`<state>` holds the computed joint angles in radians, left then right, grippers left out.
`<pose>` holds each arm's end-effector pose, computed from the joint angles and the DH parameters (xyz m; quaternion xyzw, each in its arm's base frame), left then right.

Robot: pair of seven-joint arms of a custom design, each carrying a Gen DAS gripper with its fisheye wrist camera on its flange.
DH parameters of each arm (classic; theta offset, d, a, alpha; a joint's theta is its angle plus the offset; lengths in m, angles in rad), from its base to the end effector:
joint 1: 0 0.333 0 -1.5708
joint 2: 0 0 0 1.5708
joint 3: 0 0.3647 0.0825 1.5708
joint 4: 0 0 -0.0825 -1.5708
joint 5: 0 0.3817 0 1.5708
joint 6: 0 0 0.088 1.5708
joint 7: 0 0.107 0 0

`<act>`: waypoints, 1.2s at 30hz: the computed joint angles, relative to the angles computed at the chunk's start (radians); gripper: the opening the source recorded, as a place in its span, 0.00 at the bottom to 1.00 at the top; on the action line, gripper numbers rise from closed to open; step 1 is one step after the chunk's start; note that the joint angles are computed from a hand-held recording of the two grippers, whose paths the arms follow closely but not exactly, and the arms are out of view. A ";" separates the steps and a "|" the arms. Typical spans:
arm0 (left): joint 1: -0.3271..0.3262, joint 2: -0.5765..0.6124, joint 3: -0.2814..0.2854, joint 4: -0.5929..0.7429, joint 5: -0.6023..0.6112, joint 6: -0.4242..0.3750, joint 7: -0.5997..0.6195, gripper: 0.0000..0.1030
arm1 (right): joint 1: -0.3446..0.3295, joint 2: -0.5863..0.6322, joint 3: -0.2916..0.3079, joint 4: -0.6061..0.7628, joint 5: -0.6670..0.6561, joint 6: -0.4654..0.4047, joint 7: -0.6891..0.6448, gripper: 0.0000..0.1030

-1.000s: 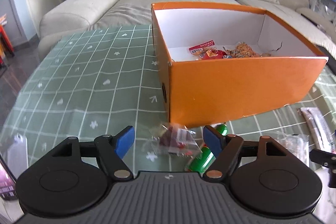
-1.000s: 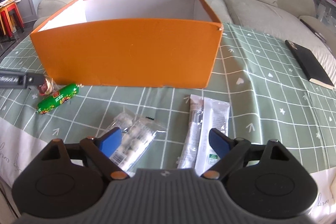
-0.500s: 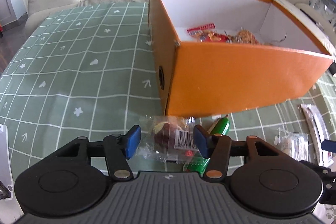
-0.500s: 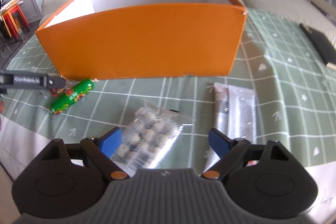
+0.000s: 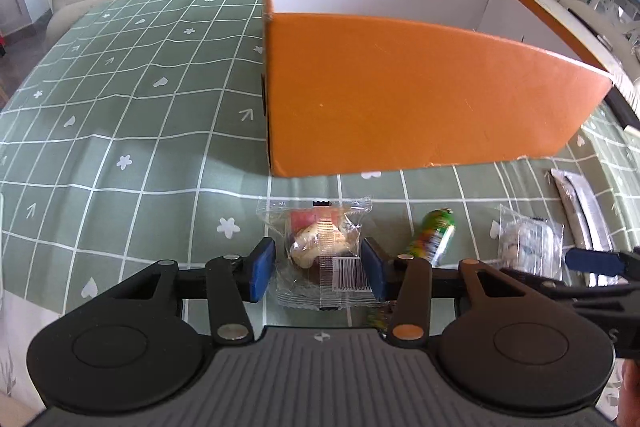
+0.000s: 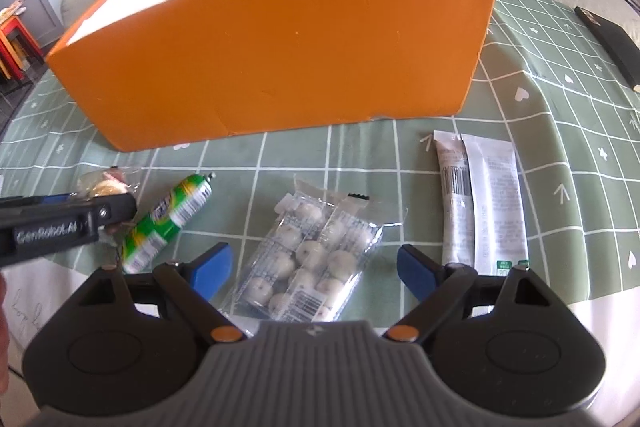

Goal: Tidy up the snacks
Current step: 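Grasp the clear bread pack with the left tool while the right tool grasps the clear egg pack, then carry both packs into the orange box and open both tools to drop them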

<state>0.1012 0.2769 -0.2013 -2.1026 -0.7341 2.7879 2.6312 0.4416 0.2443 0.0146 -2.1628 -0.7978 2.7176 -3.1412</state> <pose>0.6172 -0.0245 0.3723 -0.4906 0.8241 -0.2604 0.1110 0.5217 0.2845 0.3567 -0.5220 0.8140 -0.1732 0.1871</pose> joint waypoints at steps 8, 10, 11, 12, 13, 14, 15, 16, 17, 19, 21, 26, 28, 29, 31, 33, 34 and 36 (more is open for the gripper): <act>-0.024 0.003 0.008 -0.022 0.078 0.048 -0.043 0.52 | 0.031 0.030 0.000 0.040 -0.051 -0.072 -0.032 0.76; -0.019 0.006 0.000 -0.022 0.075 0.055 -0.043 0.52 | 0.033 0.028 -0.002 0.035 -0.069 -0.071 -0.026 0.75; -0.017 0.006 -0.002 -0.023 0.075 0.057 -0.042 0.52 | 0.033 0.026 -0.002 0.034 -0.075 -0.072 -0.023 0.73; -0.015 0.006 -0.004 -0.024 0.074 0.060 -0.041 0.51 | 0.031 0.024 -0.001 0.031 -0.077 -0.070 -0.023 0.72; -0.013 0.005 -0.006 -0.026 0.071 0.061 -0.040 0.49 | 0.029 0.021 0.000 0.028 -0.077 -0.066 -0.020 0.71; -0.012 0.003 -0.008 -0.028 0.068 0.064 -0.041 0.48 | 0.027 0.018 0.000 0.023 -0.079 -0.061 -0.017 0.71; -0.012 0.002 -0.008 -0.031 0.068 0.066 -0.043 0.47 | 0.026 0.016 0.000 0.021 -0.083 -0.057 -0.013 0.70; -0.011 0.000 -0.010 -0.031 0.065 0.066 -0.044 0.46 | 0.024 0.015 0.000 0.018 -0.086 -0.054 -0.011 0.70; -0.009 -0.004 -0.012 -0.033 0.061 0.063 -0.043 0.46 | 0.023 0.013 0.001 0.015 -0.088 -0.052 -0.008 0.69; 0.005 -0.013 -0.028 -0.041 0.027 0.059 -0.008 0.45 | 0.018 0.011 0.002 0.012 -0.085 -0.043 -0.010 0.68; 0.006 -0.025 -0.033 -0.054 -0.001 0.073 0.021 0.45 | 0.013 0.008 0.002 0.009 -0.083 -0.037 -0.012 0.67; -0.005 -0.056 -0.025 -0.075 -0.034 0.079 0.027 0.45 | 0.008 -0.012 0.004 -0.006 -0.077 -0.053 -0.011 0.64; -0.005 -0.070 -0.024 -0.082 -0.061 0.075 0.046 0.45 | 0.005 -0.026 0.004 -0.019 -0.086 -0.052 0.002 0.63; -0.009 -0.076 -0.021 -0.084 -0.068 0.071 0.048 0.45 | 0.003 -0.033 0.003 -0.027 -0.096 -0.046 0.012 0.63; -0.017 -0.088 -0.011 -0.090 -0.073 0.058 0.046 0.45 | -0.002 -0.052 0.002 -0.047 -0.127 -0.029 0.036 0.63; -0.027 -0.100 0.002 -0.093 -0.066 0.041 0.030 0.45 | -0.007 -0.073 0.000 -0.067 -0.180 0.003 0.069 0.63; -0.033 -0.106 0.009 -0.095 -0.060 0.036 0.018 0.45 | -0.011 -0.084 -0.002 -0.078 -0.221 0.030 0.092 0.63; -0.040 -0.117 0.018 -0.098 -0.052 0.025 -0.001 0.45 | -0.017 -0.101 -0.002 -0.088 -0.306 0.059 0.136 0.63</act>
